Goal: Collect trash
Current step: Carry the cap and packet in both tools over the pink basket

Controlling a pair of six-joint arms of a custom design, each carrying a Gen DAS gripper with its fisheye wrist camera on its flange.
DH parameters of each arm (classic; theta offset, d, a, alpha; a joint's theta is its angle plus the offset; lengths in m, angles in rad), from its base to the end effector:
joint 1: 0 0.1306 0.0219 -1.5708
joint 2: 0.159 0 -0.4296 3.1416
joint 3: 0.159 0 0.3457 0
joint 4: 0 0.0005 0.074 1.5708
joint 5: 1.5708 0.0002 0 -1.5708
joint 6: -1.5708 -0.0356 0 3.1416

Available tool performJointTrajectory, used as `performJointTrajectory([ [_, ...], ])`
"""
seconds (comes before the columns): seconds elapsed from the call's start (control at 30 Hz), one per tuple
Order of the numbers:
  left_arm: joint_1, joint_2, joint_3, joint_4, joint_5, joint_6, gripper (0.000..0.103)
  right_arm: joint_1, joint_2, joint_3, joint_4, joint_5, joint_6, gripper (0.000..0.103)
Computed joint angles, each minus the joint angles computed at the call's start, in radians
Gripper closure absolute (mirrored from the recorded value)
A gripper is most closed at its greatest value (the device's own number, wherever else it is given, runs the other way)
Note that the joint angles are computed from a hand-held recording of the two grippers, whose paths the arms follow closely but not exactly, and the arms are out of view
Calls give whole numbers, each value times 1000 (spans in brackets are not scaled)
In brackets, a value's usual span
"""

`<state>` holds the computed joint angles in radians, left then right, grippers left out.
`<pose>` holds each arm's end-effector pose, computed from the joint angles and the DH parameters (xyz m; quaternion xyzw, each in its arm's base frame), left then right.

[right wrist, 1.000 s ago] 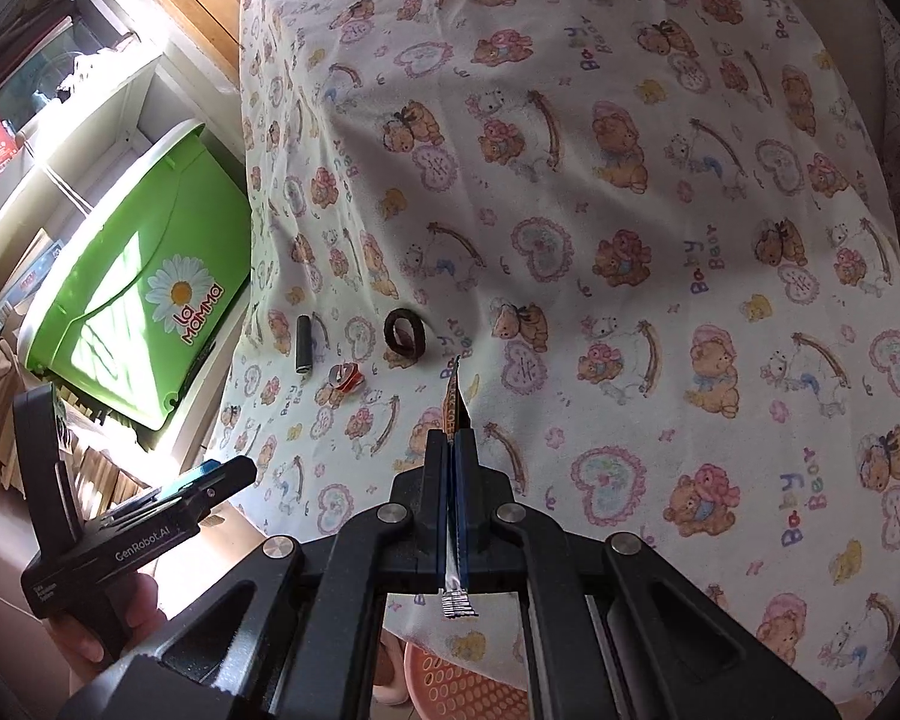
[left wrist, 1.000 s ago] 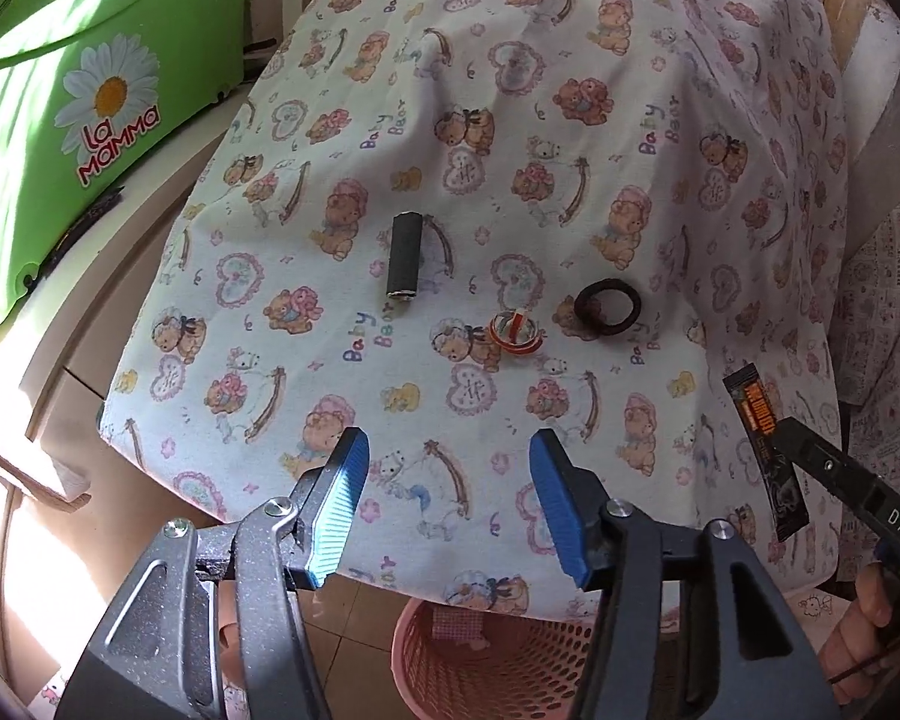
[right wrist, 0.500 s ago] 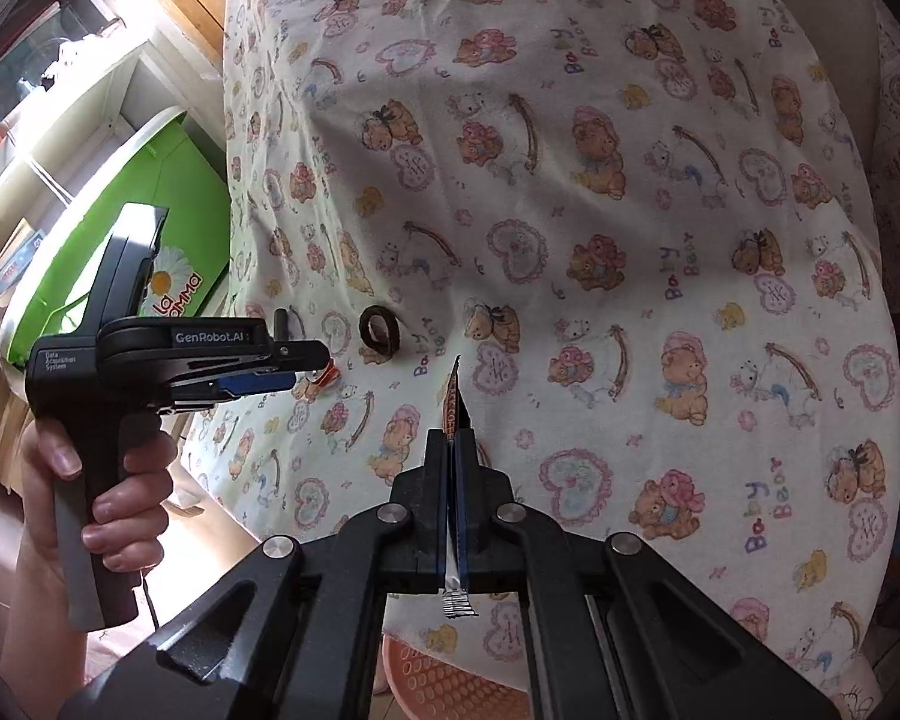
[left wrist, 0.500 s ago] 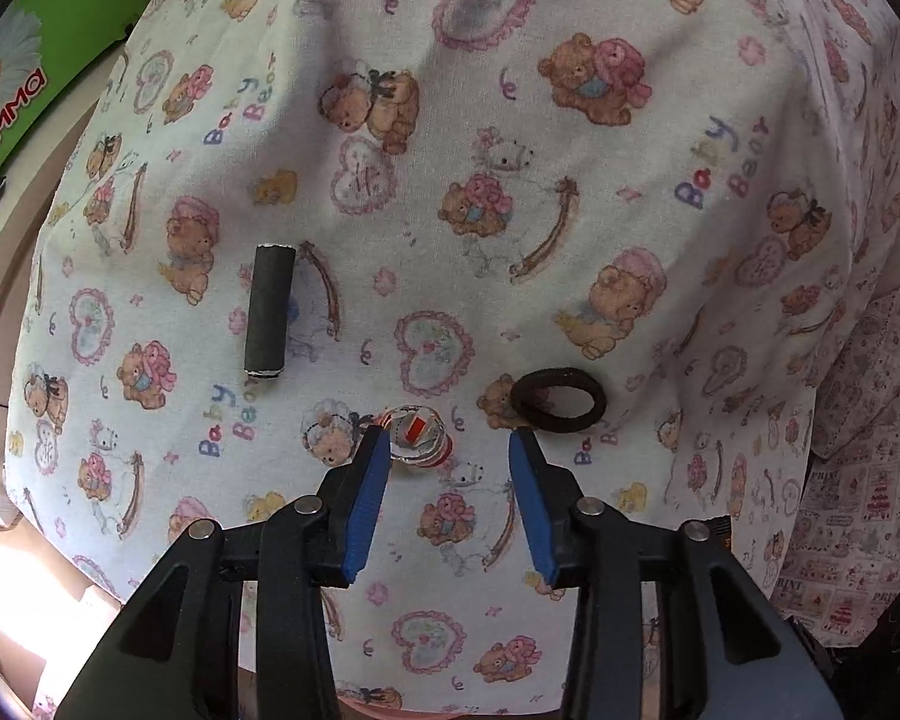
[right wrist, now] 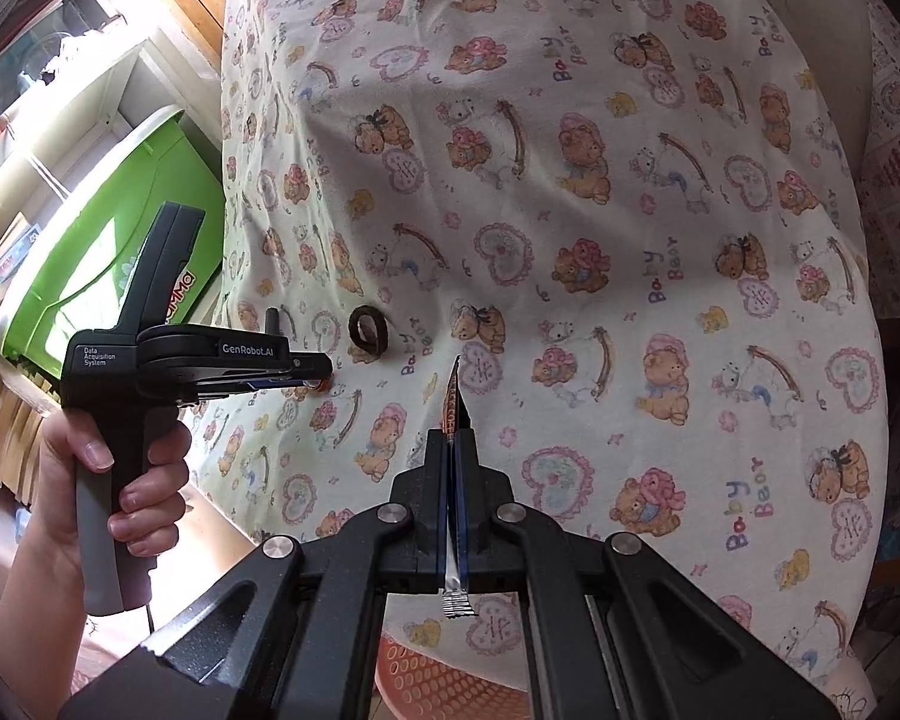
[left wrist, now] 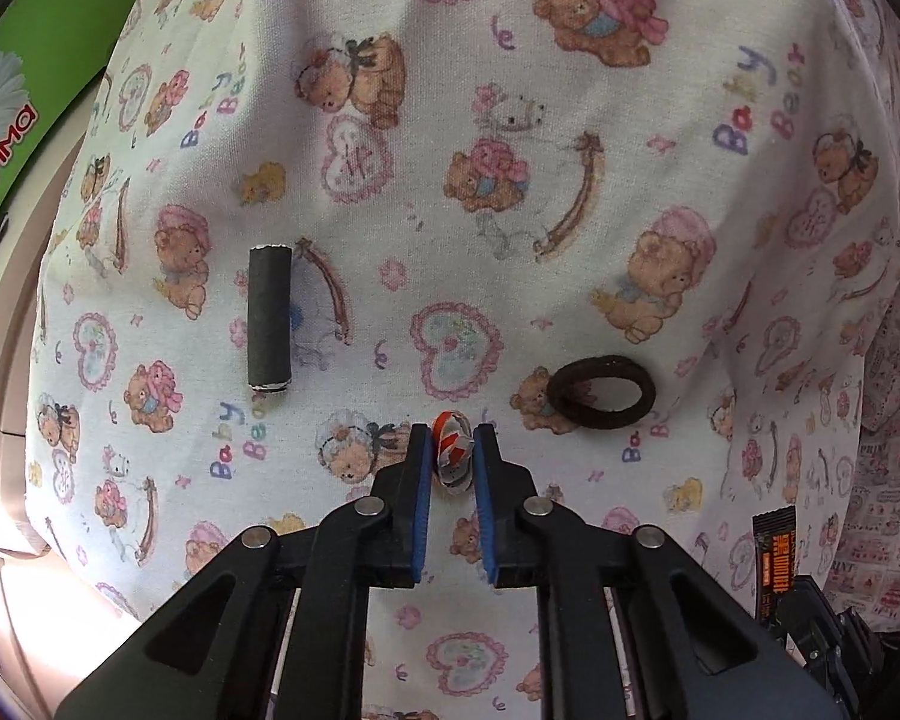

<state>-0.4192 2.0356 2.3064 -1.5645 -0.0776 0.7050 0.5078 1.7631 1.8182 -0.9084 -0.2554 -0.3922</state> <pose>0.5816 -0.2567 0.4664 -0.1462 0.9788 -0.0410 0.1372 0.5080 0.2924 0.4712 -0.0983 0.9246 0.2588 0.2617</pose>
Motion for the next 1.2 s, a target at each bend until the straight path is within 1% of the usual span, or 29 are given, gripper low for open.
performJointTrajectory([
  [0.1, -15, -18, -18, -1, 1, -4, 93, 1, -3, -7, 5, 2, -3, 100],
  [0.17, -24, -51, -63, 19, -8, -12, 93, 3, -7, -12, 11, 5, -3, 100],
  [0.33, -63, -143, -179, 76, -87, -31, 93, 9, -22, -26, 34, 6, 1, 100],
  [0.53, -90, -270, -321, 152, -131, -17, 92, 9, -48, -56, 99, -36, -15, 100],
  [0.63, -113, -314, -354, 171, -167, -13, 92, 13, -61, -73, 120, -43, -18, 100],
  [0.7, -138, -346, -380, 176, -200, -3, 92, 18, -69, -82, 120, -48, -13, 100],
  [0.73, -139, -376, -427, 200, -213, -9, 92, 22, -75, -88, 121, -47, -9, 100],
  [0.77, -142, -398, -447, 200, -224, -11, 92, 27, -80, -93, 122, -48, -1, 100],
  [0.83, -159, -425, -478, 202, -240, 3, 92, 38, -91, -104, 122, -48, 15, 100],
  [1.03, -207, -503, -574, 251, -241, 80, 92, 66, -125, -141, 130, -45, 41, 100],
  [1.13, -243, -528, -609, 256, -259, 117, 92, 73, -150, -164, 145, -57, 35, 100],
  [1.2, -265, -536, -625, 252, -281, 136, 92, 82, -168, -180, 156, -50, 39, 100],
])
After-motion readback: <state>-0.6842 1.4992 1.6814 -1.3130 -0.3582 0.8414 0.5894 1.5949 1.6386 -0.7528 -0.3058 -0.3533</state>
